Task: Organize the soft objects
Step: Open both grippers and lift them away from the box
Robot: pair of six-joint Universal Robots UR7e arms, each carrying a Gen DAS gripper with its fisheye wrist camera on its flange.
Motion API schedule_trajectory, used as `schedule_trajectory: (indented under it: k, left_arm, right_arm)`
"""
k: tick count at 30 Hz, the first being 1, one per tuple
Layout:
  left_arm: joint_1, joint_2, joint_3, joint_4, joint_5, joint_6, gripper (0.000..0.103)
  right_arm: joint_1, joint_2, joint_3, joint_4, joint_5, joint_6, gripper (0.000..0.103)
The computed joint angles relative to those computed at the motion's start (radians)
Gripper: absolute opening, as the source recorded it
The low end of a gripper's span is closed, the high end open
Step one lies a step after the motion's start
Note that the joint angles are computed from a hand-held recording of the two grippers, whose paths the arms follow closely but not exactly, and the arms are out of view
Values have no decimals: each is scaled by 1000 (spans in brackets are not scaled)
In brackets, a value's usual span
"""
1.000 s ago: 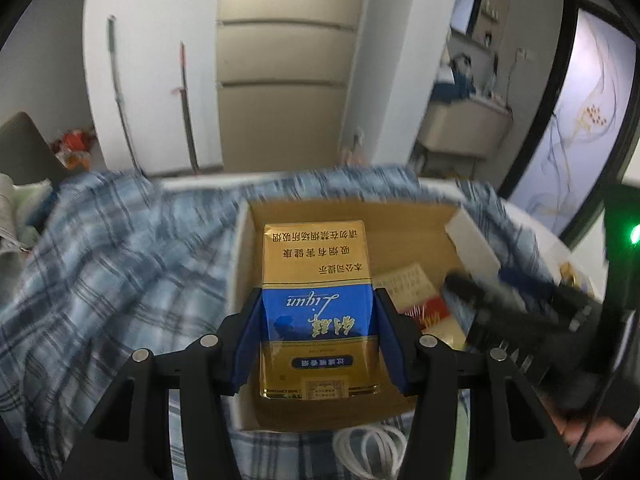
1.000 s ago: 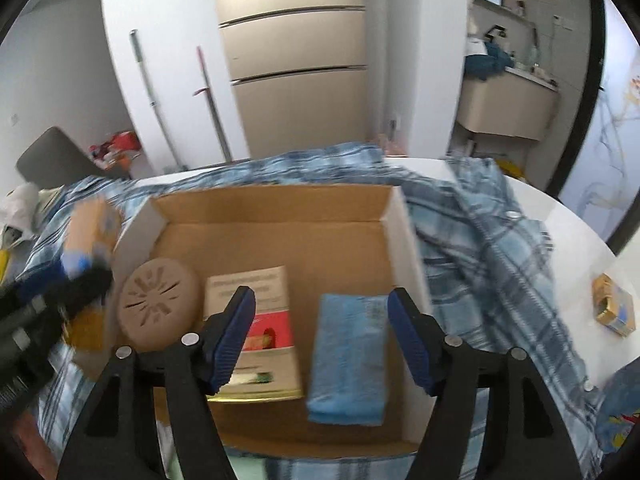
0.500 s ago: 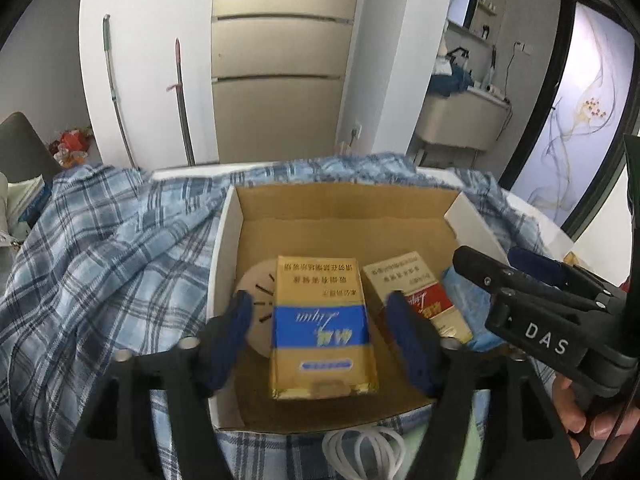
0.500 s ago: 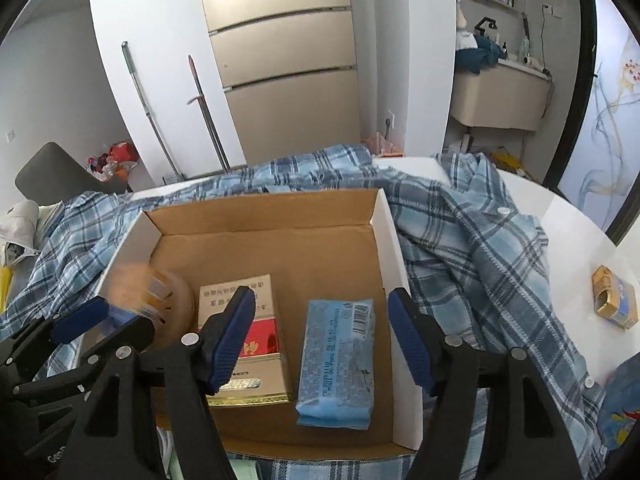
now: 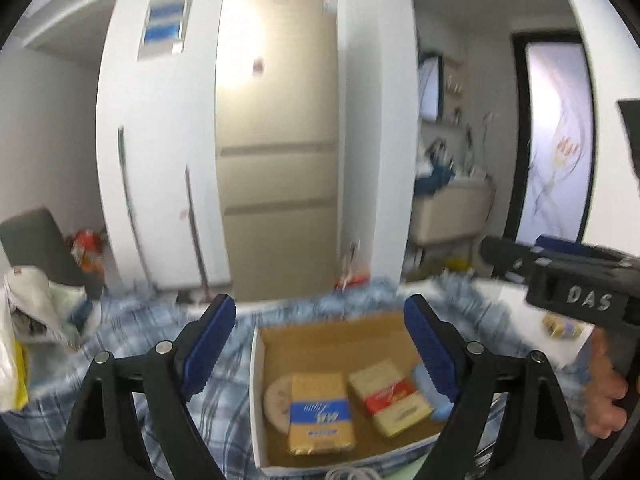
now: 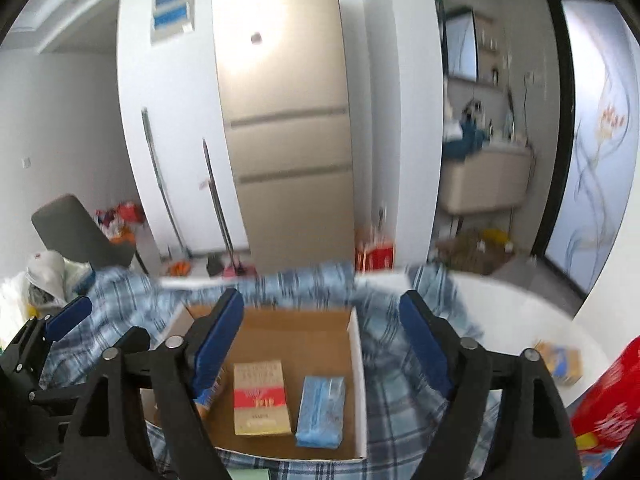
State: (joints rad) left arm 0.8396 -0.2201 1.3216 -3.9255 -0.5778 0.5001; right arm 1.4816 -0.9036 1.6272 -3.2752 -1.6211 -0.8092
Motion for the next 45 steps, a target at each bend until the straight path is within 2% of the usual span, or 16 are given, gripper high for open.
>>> schedule_trajectory:
  k: [3, 5, 9, 13, 15, 18, 22, 27, 34, 39, 41, 45]
  left_arm:
    - [-37, 11, -5, -185, -30, 155, 103]
    - [-63, 8, 4, -261, -35, 215, 103]
    - [-116, -10, 38, -338, 8, 278, 103]
    - [-168, -33, 95, -373, 63, 278, 103]
    - [-187, -48, 148, -381, 64, 253, 103]
    - [-214, -35, 173, -454, 99, 293, 103]
    - [-242, -43, 261, -415, 136, 159, 103]
    - [-252, -1, 264, -535, 183, 227, 103]
    - [-204, 15, 308, -489, 189, 96, 103]
    - [-175, 24, 329, -370, 184, 7, 103]
    - [-170, 32, 314, -347, 188, 11, 103]
    - [-152, 26, 319, -243, 197, -75, 103]
  right_arm:
    - [13, -41, 31, -22, 1, 13, 85]
    - [14, -69, 52, -19, 16, 28, 85]
    - [12, -129, 115, -23, 43, 8, 85]
    - [-1, -181, 198, -60, 77, -20, 85]
    - [-10, -201, 225, -56, 90, -26, 85]
    - [-26, -226, 264, -58, 88, -44, 85]
    - [-59, -253, 305, -54, 99, -50, 85]
    - [-101, -224, 331, -92, 94, -89, 85]
    - [-156, -187, 355, -129, 102, -157, 85]
    - [-163, -175, 333, -48, 78, -156, 85]
    - [-159, -164, 330, -42, 48, -171, 85]
    - [-149, -146, 328, -12, -4, -220, 85]
